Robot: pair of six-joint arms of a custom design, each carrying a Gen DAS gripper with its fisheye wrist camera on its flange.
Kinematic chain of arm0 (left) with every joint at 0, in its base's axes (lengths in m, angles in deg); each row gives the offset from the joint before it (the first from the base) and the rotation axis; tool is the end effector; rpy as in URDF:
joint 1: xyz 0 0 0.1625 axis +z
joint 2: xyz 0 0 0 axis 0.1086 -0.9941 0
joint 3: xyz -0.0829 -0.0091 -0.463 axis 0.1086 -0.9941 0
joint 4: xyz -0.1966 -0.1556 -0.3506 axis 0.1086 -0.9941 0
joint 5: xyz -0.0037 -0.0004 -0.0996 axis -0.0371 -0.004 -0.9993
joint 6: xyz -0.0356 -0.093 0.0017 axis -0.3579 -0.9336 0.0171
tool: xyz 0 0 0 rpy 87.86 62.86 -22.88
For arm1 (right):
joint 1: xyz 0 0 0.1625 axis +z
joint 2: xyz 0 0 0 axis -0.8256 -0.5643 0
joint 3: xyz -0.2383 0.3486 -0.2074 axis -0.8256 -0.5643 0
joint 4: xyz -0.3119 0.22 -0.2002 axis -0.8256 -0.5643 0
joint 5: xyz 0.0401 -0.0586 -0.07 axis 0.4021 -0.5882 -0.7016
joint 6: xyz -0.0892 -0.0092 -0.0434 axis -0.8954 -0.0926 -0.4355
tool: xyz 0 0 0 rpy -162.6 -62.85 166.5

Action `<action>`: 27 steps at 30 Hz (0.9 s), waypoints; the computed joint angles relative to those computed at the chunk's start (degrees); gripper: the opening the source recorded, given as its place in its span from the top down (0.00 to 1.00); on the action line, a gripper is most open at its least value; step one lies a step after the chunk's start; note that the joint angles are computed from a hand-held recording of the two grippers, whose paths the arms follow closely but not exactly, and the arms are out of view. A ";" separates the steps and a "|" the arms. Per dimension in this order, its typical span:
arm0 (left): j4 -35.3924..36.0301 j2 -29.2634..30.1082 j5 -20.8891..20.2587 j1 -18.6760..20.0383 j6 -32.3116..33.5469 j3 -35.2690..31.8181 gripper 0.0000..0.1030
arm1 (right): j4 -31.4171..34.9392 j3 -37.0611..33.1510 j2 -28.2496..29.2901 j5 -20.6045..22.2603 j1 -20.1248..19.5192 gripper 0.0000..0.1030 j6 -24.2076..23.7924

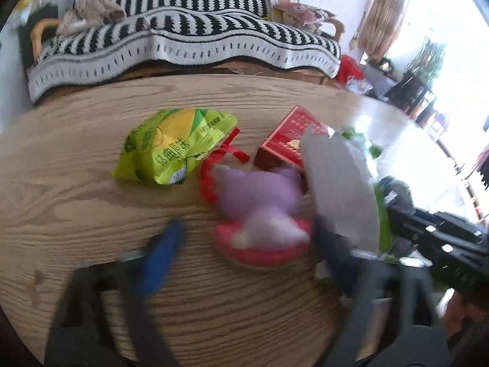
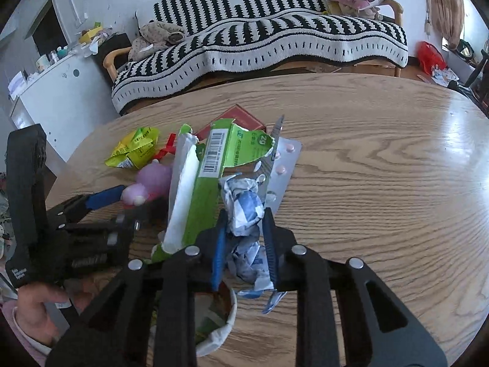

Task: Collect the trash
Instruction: 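Grasp the pink-purple toy with the left tool while the right tool grasps crumpled foil wrappers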

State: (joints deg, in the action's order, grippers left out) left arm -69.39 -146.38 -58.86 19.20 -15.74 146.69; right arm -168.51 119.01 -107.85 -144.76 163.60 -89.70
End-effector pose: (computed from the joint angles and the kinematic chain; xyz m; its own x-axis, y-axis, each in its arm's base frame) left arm -0.3352 -0.4009 0.1609 -0.8270 -0.2598 -0.4986 0.2182 0.6690 -0.7105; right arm 0.2556 -0.4513 0.3113 -0.6767 -0.6034 0.4219 -0.7165 0.6717 -0.1885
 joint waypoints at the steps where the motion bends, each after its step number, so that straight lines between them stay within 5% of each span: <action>1: 0.60 -0.23 -0.18 -0.23 -1.36 0.06 0.46 | -0.21 0.06 -0.22 -0.01 0.05 0.78 -0.19; 5: -2.38 -1.68 0.08 -1.32 -3.69 1.54 0.50 | -1.35 0.09 -1.35 0.46 -0.09 0.79 -0.16; 17: 8.57 -4.43 2.02 -7.76 -11.83 0.12 0.50 | -2.20 0.19 -5.23 1.00 0.04 0.79 1.29; 27: 9.81 -6.07 3.72 -11.21 -12.11 0.59 0.50 | -3.20 0.82 -5.46 -0.61 1.09 0.79 1.58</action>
State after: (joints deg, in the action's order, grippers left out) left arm -59.58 -152.45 -55.13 7.99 -27.86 147.28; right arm -171.71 119.83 -113.31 -145.37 164.68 -88.12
